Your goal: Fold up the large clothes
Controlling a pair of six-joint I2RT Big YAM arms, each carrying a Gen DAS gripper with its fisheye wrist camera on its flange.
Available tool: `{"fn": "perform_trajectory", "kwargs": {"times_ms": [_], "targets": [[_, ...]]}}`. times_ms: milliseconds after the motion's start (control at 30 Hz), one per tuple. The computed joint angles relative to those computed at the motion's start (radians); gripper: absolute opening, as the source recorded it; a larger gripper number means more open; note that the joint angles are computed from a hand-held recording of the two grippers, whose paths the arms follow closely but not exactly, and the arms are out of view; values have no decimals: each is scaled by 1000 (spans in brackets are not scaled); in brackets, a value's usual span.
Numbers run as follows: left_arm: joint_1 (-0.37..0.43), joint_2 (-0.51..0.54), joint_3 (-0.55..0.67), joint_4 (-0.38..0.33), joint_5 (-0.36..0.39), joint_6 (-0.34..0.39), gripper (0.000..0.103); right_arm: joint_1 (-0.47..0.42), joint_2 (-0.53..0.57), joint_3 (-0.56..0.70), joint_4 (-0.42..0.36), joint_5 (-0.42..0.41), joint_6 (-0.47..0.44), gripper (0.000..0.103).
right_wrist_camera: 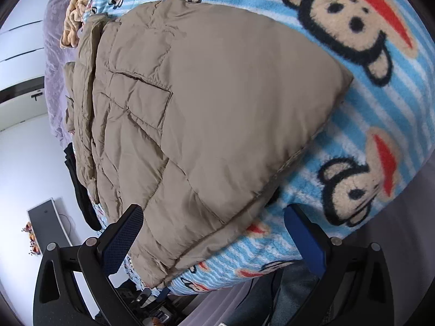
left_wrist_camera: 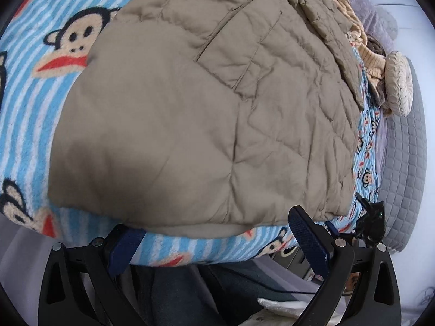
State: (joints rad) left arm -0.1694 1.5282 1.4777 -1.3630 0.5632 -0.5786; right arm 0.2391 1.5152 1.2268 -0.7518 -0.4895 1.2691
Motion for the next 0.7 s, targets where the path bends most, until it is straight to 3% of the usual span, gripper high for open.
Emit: {"fn": "perform_trajectory", "kwargs": {"times_ms": [133,200,300,333,367,400,433,500,533,567,700], "targets": [[-5,29,20,45,-15,-52,101,6,13,1,72,-12,29,103],[-13,51,40,36,-36,-63,93,7,19,5,103,-15,38,103],[-26,84,79,-8,-67,-38,58,-1,22,-5,136,-24,58,103],[-26,92,88,-13,-65,-34,39,-1,22,-10,148,-25,75,103],[-23,93,91,-12,-62,-37,29,-1,20,-17,163,-25,94,102],[-20,91,93,-6,-63,-46,26,-5,16,-26,177,-28,108,101],[-20,90,94,4,-66,-54,20,-8,14,-34,189,-32,125,95],[-20,89,116,4,-86,-50,17,-10,21,-31,177,-45,138,62],[-20,91,131,1,-96,-44,17,-11,30,-17,143,-52,123,38],[-20,91,149,0,-107,-37,17,-11,36,-7,122,-52,107,21],[-18,107,239,-6,-127,-17,11,-9,45,43,87,-43,28,13]]}}
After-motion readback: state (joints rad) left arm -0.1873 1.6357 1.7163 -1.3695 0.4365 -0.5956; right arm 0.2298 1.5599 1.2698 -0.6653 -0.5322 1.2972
